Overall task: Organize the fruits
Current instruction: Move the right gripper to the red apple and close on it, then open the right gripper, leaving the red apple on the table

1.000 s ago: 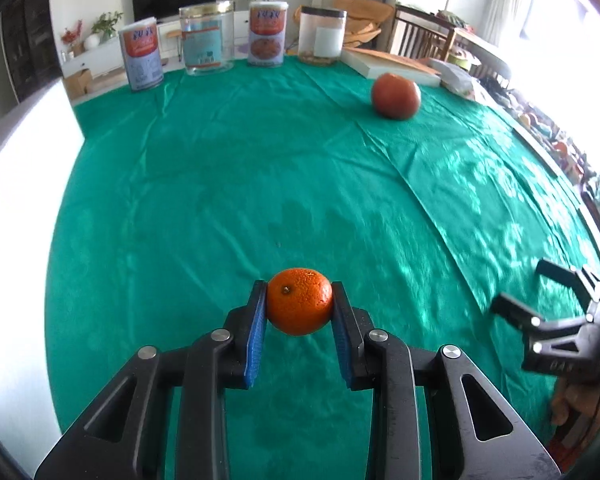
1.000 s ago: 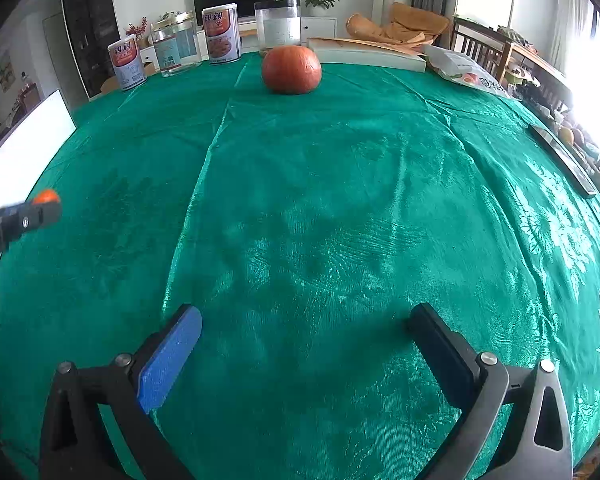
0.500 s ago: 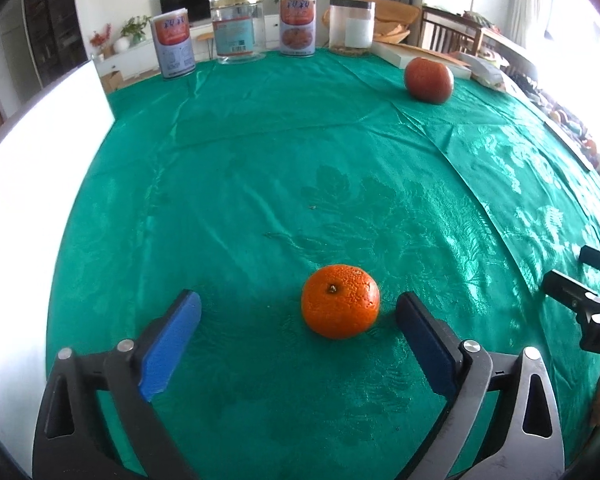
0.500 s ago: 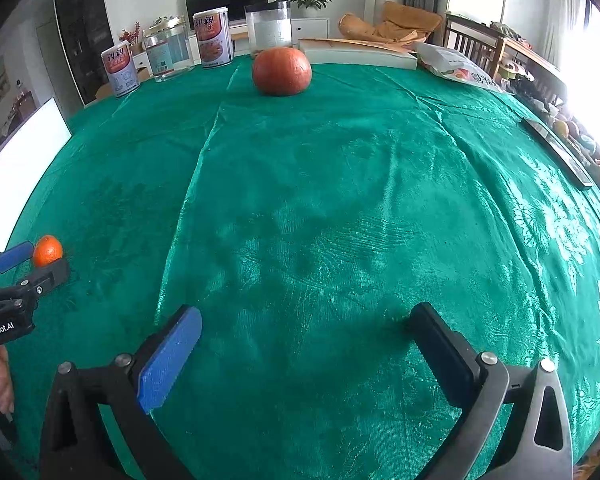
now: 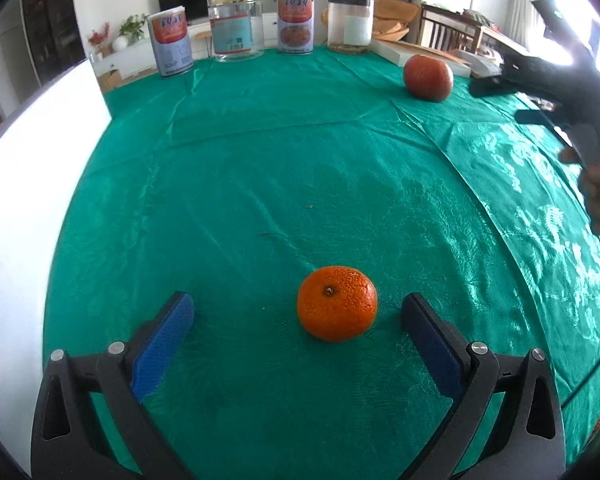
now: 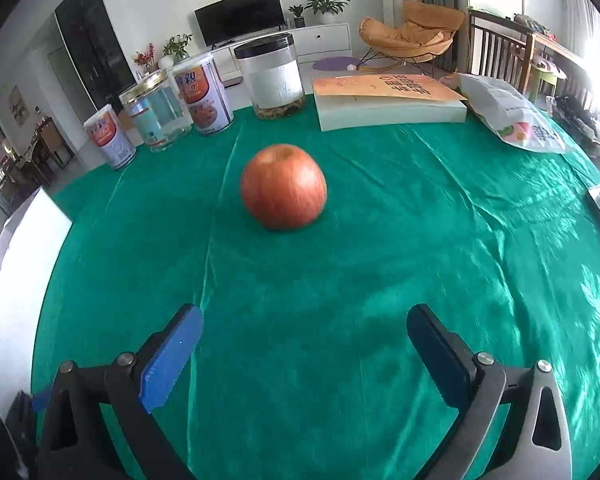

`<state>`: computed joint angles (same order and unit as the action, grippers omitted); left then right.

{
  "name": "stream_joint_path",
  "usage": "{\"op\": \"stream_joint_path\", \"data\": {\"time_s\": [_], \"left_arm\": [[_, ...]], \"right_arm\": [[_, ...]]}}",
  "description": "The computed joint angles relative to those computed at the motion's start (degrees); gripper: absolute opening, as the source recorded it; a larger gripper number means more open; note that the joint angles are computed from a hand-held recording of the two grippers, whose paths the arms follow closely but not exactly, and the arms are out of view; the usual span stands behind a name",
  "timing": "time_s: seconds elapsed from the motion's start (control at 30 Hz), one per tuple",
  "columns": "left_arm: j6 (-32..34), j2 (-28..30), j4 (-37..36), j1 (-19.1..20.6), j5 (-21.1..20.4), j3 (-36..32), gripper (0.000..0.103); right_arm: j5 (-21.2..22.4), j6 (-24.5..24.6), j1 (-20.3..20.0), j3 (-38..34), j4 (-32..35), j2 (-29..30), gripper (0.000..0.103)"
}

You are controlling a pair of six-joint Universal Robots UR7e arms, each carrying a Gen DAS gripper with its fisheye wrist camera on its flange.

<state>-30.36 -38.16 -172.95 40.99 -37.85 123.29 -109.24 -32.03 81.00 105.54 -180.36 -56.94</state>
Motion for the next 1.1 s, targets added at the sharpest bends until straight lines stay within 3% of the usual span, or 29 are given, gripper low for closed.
{"op": "stream_joint_path", "data": {"time_s": [0.07, 0.27, 0.3, 0.4, 0.53, 0.77, 0.9, 1.0, 1.07, 1.1], "left_arm": [[0.0, 0.0, 0.0, 0.0, 0.0, 0.0, 0.102], [0.0, 0.0, 0.0, 0.0, 0.0, 0.0, 0.102], [0.0, 0.0, 0.0, 0.0, 0.0, 0.0, 0.102], [0.1, 0.0, 0.0, 0.0, 0.0, 0.0, 0.102], [0.0, 0.0, 0.0, 0.0, 0.0, 0.0, 0.102], [0.1, 0.0, 0.0, 0.0, 0.0, -0.1, 0.102], [-0.1, 0.0, 0.1, -0.1, 0.0, 0.0, 0.102], [-0.1, 0.0, 0.1, -0.1, 0.0, 0.0, 0.102], [-0.1, 0.0, 0.1, -0.1, 0.0, 0.0, 0.102], [-0.1, 0.1, 0.0, 0.0, 0.0, 0.0, 0.102]], "right_arm": [[0.5, 0.8, 0.5, -4.3, 2.0, 3.1, 0.094], [-5.4, -1.1, 2.9, -14.5, 3.5, 11.6, 0.078], [-5.5, -1.0, 2.7, -15.2, 4.4, 11.9, 0.07], [-3.7, 0.7, 2.0, -14.1, 5.4, 10.3, 0.069], [0.4, 2.5, 0.4, -6.8, 7.5, 3.2, 0.069], [1.4, 0.1, -0.5, 15.0, 8.8, -13.4, 0.069], [-0.6, -2.5, -1.8, 26.7, -2.0, -15.7, 0.07], [1.2, -2.5, -3.7, 31.4, -12.0, -14.1, 0.072], [1.4, -1.5, -4.4, 32.9, -16.7, -13.3, 0.082], [1.3, -0.6, -4.7, 33.5, -19.0, -12.9, 0.094]]}}
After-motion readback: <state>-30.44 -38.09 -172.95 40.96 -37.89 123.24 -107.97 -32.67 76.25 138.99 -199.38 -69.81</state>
